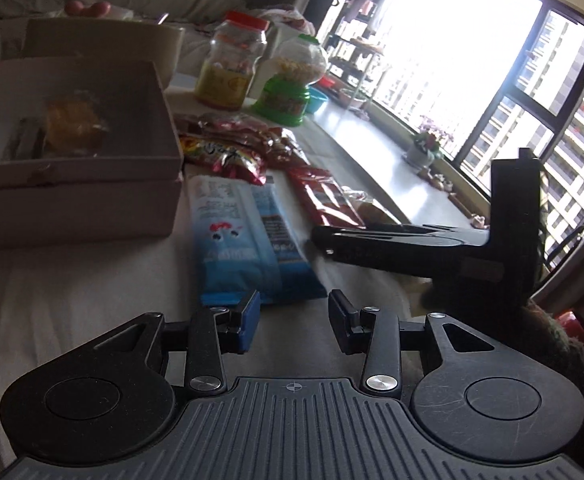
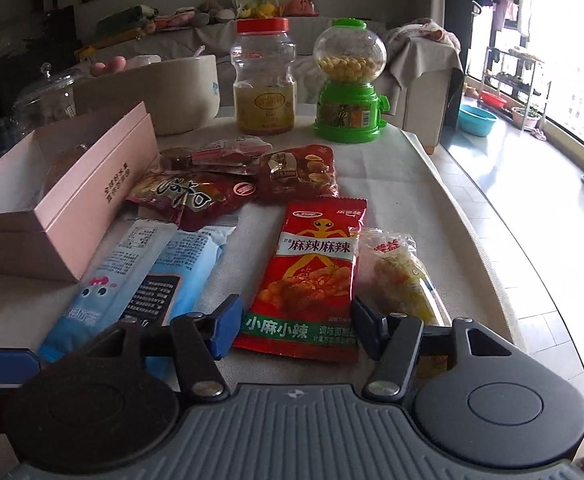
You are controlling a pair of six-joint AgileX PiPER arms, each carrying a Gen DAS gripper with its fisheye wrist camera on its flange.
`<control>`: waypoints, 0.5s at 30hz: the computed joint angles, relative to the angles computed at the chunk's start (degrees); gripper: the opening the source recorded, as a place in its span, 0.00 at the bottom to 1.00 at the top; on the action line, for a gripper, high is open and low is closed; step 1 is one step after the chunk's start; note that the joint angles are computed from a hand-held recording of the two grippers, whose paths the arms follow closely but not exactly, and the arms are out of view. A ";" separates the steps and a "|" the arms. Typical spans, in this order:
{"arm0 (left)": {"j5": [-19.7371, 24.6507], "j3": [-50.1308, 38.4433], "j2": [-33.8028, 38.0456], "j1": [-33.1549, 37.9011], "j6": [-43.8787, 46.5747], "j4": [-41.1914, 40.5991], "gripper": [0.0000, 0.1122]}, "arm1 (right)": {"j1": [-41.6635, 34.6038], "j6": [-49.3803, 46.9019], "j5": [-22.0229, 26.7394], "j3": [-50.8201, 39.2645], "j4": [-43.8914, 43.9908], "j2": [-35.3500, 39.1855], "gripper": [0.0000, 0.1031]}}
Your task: Organize snacks
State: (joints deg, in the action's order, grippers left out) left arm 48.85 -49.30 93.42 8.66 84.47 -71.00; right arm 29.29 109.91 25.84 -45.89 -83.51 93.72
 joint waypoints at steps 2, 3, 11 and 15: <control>0.96 -0.18 0.48 1.30 -0.95 0.75 0.38 | 1.51 -0.64 -0.98 3.21 0.85 -3.55 0.56; 1.41 -0.47 0.77 1.55 -1.69 1.21 0.38 | 2.71 -1.33 -1.20 5.25 1.80 -5.68 0.56; 3.15 -1.66 2.43 -3.19 -5.48 3.20 0.38 | 12.63 -12.17 -6.69 18.19 17.62 -25.14 0.66; -1.39 -2.32 2.09 -8.57 -5.68 2.36 0.38 | 20.25 -2.05 8.66 20.95 11.73 -28.88 0.73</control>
